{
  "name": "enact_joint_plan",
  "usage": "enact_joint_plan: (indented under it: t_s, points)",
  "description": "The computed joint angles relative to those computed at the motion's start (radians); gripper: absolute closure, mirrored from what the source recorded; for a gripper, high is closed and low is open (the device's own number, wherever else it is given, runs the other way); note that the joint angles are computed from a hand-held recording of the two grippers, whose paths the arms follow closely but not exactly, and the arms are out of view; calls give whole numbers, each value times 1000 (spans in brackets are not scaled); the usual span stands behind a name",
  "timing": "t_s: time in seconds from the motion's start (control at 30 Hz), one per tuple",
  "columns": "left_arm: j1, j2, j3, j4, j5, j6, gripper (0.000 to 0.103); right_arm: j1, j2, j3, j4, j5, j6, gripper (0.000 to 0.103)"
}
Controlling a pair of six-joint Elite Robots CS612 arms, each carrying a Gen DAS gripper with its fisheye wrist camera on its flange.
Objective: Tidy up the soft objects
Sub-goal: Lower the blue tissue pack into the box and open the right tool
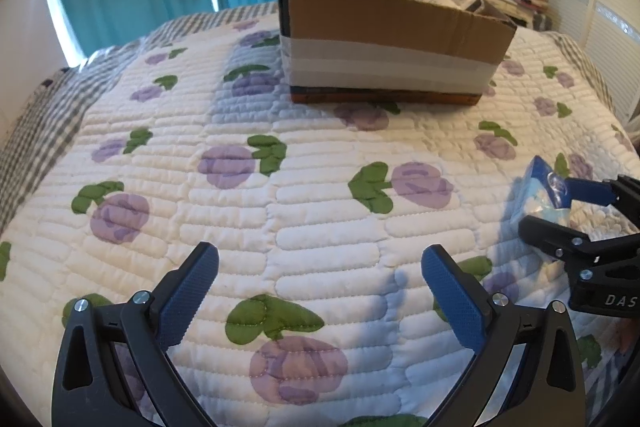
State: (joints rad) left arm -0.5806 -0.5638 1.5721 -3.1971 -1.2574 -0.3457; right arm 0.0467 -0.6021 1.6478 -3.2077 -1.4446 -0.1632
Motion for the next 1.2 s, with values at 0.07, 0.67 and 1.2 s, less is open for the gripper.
enact_joint_plan:
  t_s: [0.07, 0.67, 1.2]
  points:
    - [-1, -4, 5, 1, 3, -8, 0, -1, -5, 11, -27, 1, 4, 19]
    - [-17, -101, 66, -190, 115, 52, 0, -13, -132, 107, -251, 45, 26, 19]
    - [51, -50, -144, -184, 165, 162, 0, 22, -75, -173, -211, 72, -27, 19]
